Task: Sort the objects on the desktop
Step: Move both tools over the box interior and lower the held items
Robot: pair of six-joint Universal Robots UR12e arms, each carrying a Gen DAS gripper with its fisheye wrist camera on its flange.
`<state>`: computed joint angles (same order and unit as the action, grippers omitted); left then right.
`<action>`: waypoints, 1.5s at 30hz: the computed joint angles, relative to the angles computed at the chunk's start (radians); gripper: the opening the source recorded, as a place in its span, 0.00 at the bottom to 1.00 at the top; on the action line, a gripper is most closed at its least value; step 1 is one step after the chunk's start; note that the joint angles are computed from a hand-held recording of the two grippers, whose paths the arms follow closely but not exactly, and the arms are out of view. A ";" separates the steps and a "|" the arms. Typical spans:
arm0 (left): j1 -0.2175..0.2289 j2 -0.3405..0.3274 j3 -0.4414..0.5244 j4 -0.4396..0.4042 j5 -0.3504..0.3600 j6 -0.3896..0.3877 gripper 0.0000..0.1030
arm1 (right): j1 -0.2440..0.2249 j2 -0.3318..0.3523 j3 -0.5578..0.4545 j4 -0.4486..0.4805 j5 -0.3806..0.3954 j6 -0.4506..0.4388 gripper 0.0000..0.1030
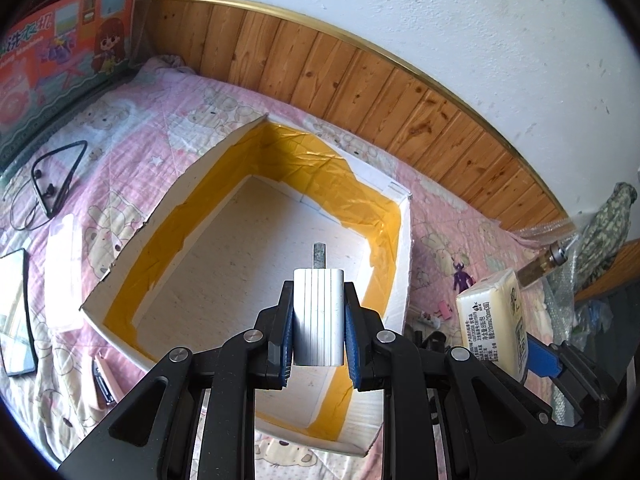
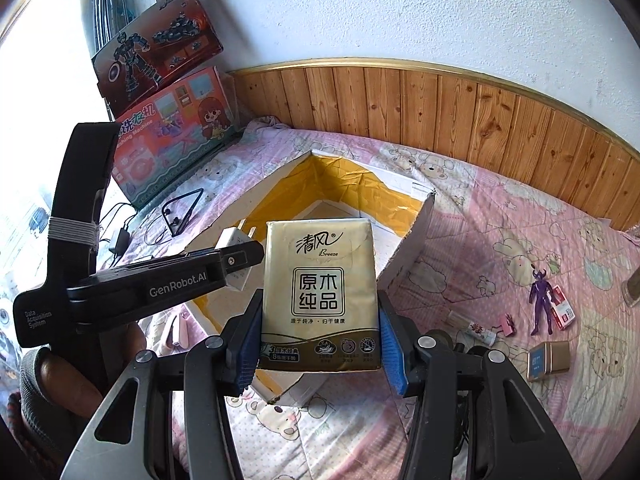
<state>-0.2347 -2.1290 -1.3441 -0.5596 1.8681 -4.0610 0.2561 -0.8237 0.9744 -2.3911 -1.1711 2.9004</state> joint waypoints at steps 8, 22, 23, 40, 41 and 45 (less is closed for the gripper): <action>0.018 -0.004 0.020 -0.052 0.010 0.041 0.21 | 0.003 0.034 -0.064 0.044 0.014 -0.006 0.51; 0.055 -0.036 0.078 -0.112 -0.033 0.062 0.21 | 0.018 0.121 -0.235 0.157 -0.002 -0.022 0.51; 0.058 -0.039 0.083 -0.117 -0.038 0.063 0.21 | 0.018 0.129 -0.250 0.167 -0.003 -0.022 0.51; 0.092 -0.093 0.156 -0.183 -0.096 0.053 0.21 | 0.036 0.258 -0.482 0.329 -0.063 -0.060 0.51; 0.094 -0.094 0.158 -0.186 -0.097 0.053 0.21 | 0.037 0.265 -0.495 0.338 -0.066 -0.062 0.51; 0.100 -0.102 0.167 -0.197 -0.114 0.054 0.21 | 0.040 0.304 -0.566 0.384 -0.081 -0.072 0.51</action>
<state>-0.1344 -2.2315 -1.1772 -0.7568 1.7544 -4.0074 0.2960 -0.5195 0.4088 -2.0067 -1.2522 2.8282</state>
